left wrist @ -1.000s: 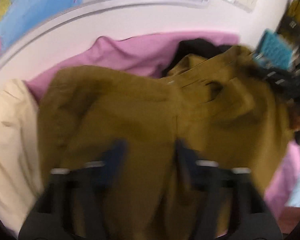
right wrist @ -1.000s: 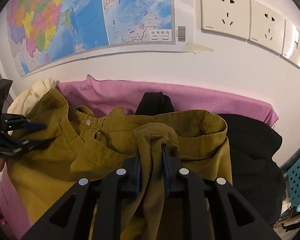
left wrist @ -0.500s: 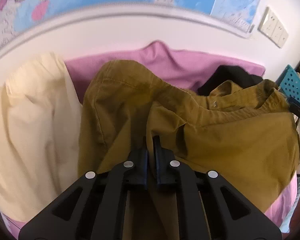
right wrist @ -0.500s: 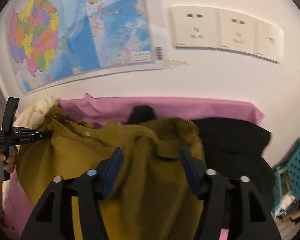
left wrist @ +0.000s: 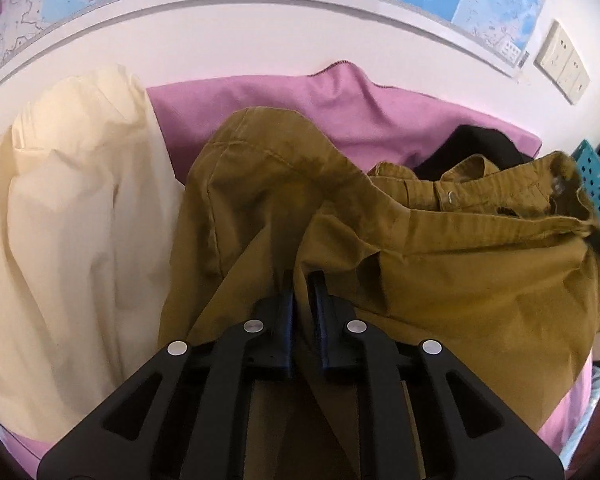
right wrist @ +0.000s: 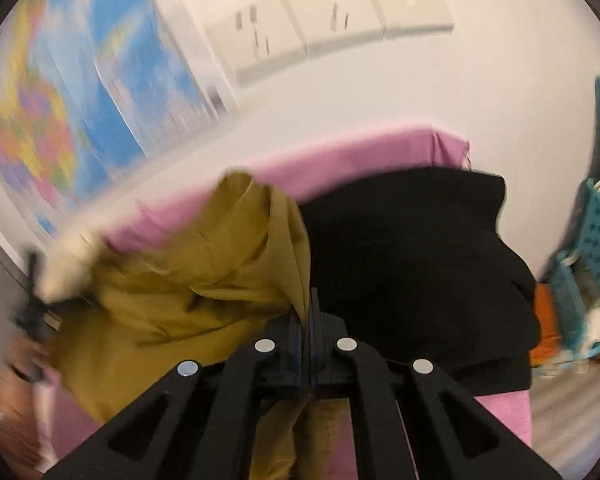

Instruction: Fold large clothes

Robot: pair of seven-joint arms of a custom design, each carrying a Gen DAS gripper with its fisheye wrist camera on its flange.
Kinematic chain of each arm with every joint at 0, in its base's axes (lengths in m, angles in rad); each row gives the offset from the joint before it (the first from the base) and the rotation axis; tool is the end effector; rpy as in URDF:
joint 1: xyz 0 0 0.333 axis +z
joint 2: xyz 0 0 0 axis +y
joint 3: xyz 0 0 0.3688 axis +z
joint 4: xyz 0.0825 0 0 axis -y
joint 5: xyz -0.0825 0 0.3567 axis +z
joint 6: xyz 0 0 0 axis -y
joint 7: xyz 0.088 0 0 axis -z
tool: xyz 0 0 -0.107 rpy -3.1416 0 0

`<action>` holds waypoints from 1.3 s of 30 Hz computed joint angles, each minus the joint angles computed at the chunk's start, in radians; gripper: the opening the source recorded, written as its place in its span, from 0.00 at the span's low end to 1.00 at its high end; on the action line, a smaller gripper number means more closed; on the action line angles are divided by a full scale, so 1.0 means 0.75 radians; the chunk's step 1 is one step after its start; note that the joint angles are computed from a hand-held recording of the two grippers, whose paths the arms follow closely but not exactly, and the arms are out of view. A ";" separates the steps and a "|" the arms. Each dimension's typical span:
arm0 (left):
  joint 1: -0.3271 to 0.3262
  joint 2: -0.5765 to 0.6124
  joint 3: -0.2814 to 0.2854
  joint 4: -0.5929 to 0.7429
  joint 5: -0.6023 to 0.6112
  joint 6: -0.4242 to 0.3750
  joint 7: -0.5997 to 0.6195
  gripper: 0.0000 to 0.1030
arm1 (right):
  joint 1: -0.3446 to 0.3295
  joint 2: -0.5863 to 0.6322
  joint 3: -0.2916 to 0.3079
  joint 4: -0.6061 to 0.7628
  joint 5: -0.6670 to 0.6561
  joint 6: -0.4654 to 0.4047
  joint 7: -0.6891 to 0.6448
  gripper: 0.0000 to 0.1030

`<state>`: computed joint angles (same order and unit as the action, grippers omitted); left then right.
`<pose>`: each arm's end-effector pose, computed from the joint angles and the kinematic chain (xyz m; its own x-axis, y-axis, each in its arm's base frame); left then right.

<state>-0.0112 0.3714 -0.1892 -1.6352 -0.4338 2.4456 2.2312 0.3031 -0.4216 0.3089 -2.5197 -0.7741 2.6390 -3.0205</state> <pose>0.6831 -0.1175 0.5154 -0.5596 -0.8170 0.1396 -0.7333 0.4095 -0.5427 0.3133 0.2597 0.5314 -0.3347 -0.8971 -0.2885 -0.6175 0.4400 -0.6520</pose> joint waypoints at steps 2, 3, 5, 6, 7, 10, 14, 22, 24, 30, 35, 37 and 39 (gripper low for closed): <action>-0.018 -0.017 0.005 -0.034 0.027 0.049 0.004 0.15 | 0.029 0.071 -0.026 0.021 0.056 -0.015 -0.062 0.10; -0.013 -0.031 0.000 -0.047 0.021 0.050 0.016 0.19 | 0.034 0.087 -0.027 0.028 0.070 -0.029 -0.063 0.17; 0.032 -0.078 -0.037 -0.091 -0.078 0.042 0.112 0.49 | 0.018 0.060 -0.017 0.015 0.041 -0.015 0.014 0.40; 0.049 -0.103 -0.051 -0.117 -0.135 0.053 0.169 0.59 | 0.006 0.036 -0.006 0.004 0.012 0.000 0.055 0.46; 0.087 -0.160 -0.077 -0.183 -0.249 0.092 0.294 0.69 | -0.010 0.005 0.027 0.004 -0.023 -0.025 0.107 0.46; 0.153 -0.281 -0.071 -0.292 -0.516 0.060 0.567 0.71 | 0.033 -0.062 0.068 0.011 -0.034 -0.110 0.101 0.59; 0.169 -0.373 0.018 -0.413 -0.693 0.043 0.712 0.78 | 0.064 -0.159 0.089 -0.088 -0.063 0.031 0.175 0.70; 0.147 -0.376 0.111 -0.544 -0.685 0.028 0.711 0.77 | 0.144 -0.098 0.279 -0.085 -0.047 -0.097 0.334 0.40; 0.145 -0.353 0.111 -0.539 -0.693 0.001 0.697 0.70 | 0.163 -0.059 0.287 -0.053 -0.058 -0.187 0.329 0.19; 0.137 -0.342 0.105 -0.553 -0.633 0.034 0.601 0.46 | 0.238 -0.055 0.309 0.097 -0.105 -0.544 0.296 0.06; 0.159 -0.306 0.116 -0.499 -0.613 -0.079 0.514 0.47 | 0.282 0.095 0.251 0.174 -0.021 -0.697 0.201 0.07; 0.168 -0.303 0.115 -0.500 -0.616 -0.089 0.513 0.50 | 0.326 0.104 0.161 0.099 0.005 -0.564 0.295 0.08; 0.166 -0.316 0.114 -0.524 -0.606 -0.054 0.507 0.57 | 0.330 0.070 0.154 0.043 -0.046 -0.504 0.436 0.18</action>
